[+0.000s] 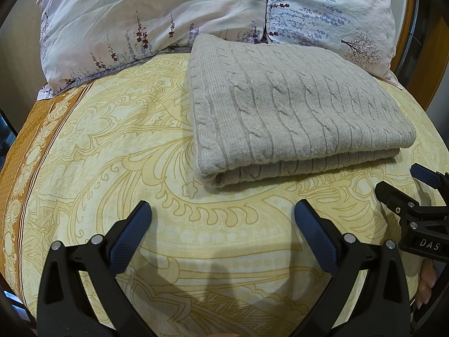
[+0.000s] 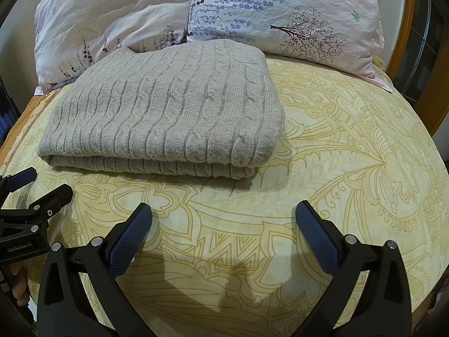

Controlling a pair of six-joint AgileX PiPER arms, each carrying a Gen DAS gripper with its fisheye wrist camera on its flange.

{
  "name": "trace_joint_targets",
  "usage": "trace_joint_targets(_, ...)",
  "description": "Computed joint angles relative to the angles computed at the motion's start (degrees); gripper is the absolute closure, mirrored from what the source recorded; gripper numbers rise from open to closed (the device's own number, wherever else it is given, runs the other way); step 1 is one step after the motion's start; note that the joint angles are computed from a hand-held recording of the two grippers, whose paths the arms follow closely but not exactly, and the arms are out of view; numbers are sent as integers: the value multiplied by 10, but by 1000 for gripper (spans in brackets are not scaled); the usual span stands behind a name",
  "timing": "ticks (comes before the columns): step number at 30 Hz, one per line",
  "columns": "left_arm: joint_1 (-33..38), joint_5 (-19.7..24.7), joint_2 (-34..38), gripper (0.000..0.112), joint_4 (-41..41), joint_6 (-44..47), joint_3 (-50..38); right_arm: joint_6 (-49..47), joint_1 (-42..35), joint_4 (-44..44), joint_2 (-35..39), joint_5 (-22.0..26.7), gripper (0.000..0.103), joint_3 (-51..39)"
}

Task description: Fold small clothes

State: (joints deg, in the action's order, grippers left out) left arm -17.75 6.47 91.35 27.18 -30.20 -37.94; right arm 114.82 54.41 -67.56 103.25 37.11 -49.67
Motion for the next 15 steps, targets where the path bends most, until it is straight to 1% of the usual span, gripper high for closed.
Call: trace_joint_targets(15, -1, 1, 0, 11, 3, -4, -1, 1, 0, 0, 0, 0, 2, 0)
